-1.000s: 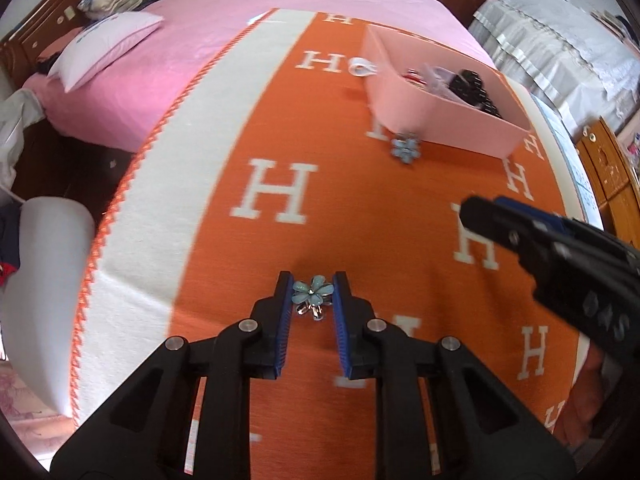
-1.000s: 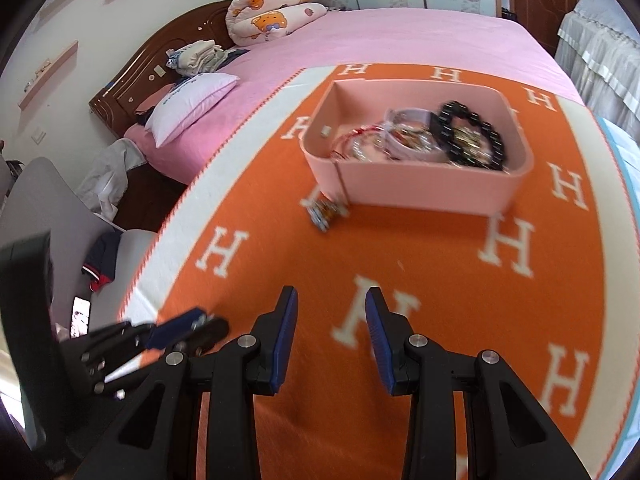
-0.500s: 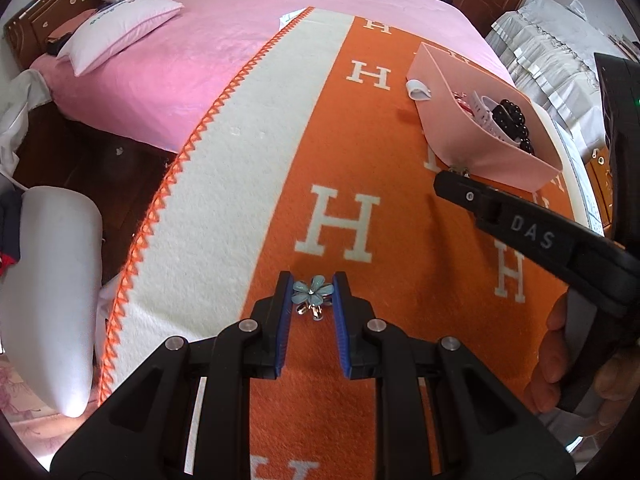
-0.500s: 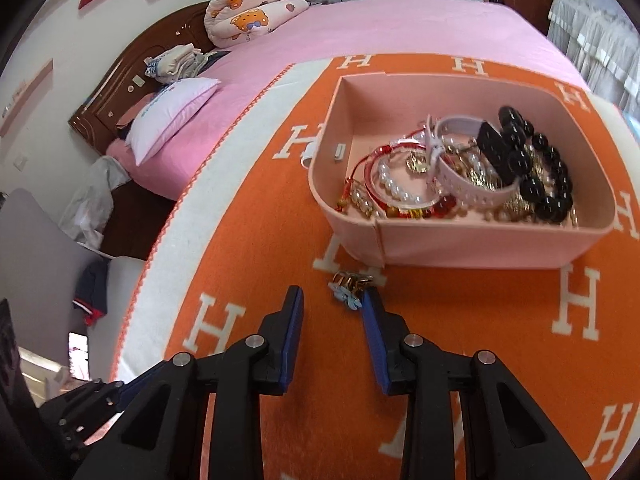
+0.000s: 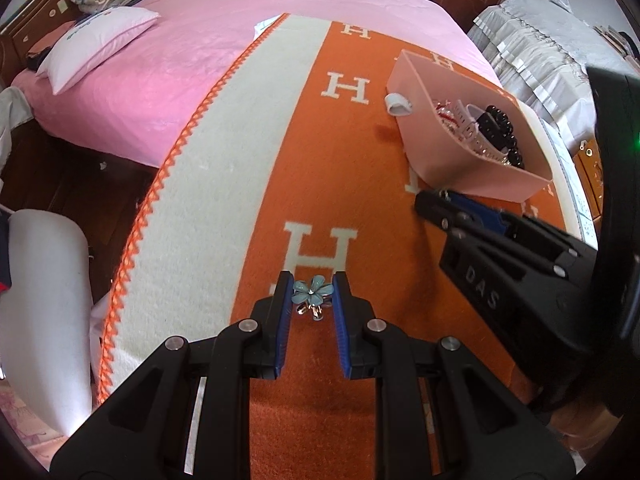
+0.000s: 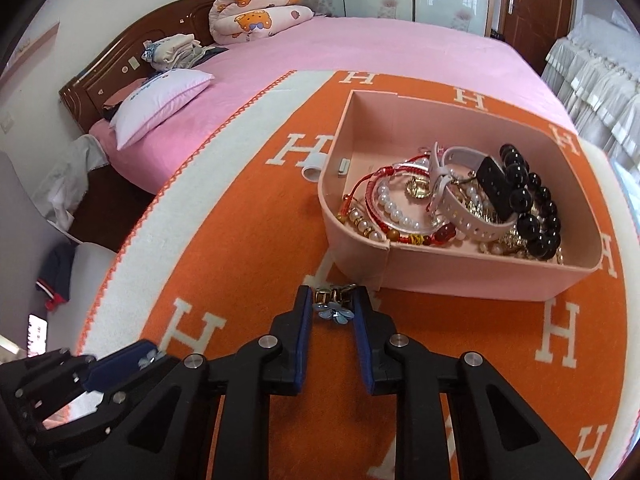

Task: Organize jewelry
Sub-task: 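Carry both flower brooches into the pink box and open both grippers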

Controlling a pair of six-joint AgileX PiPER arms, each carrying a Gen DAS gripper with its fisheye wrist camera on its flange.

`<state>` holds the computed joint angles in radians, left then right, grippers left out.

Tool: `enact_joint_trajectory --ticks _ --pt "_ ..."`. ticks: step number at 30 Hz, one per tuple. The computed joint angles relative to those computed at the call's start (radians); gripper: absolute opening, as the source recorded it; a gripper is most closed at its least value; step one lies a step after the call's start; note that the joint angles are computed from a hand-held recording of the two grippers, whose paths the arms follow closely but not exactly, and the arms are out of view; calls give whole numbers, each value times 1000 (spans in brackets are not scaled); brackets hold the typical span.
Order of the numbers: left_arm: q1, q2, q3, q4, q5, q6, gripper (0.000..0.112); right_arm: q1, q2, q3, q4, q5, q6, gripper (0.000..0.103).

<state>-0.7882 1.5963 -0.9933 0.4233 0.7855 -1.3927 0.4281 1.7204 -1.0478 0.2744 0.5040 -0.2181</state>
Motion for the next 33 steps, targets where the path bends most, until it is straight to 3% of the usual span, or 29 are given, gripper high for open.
enact_joint_trajectory --ticks 7,15,24,33 --pt "21 20 -128 -5 75 115 17 -88 -107 37 158 88 -168 20" --pt "95 127 -440 -16 143 339 17 -236 -193 -74 237 246 -221 20" --pt "189 362 -867 -88 230 573 17 -348 22 -469 240 364 -165 20" --pt "233 564 -1092 -154 265 694 17 -367 300 -796 166 456 -75 20"
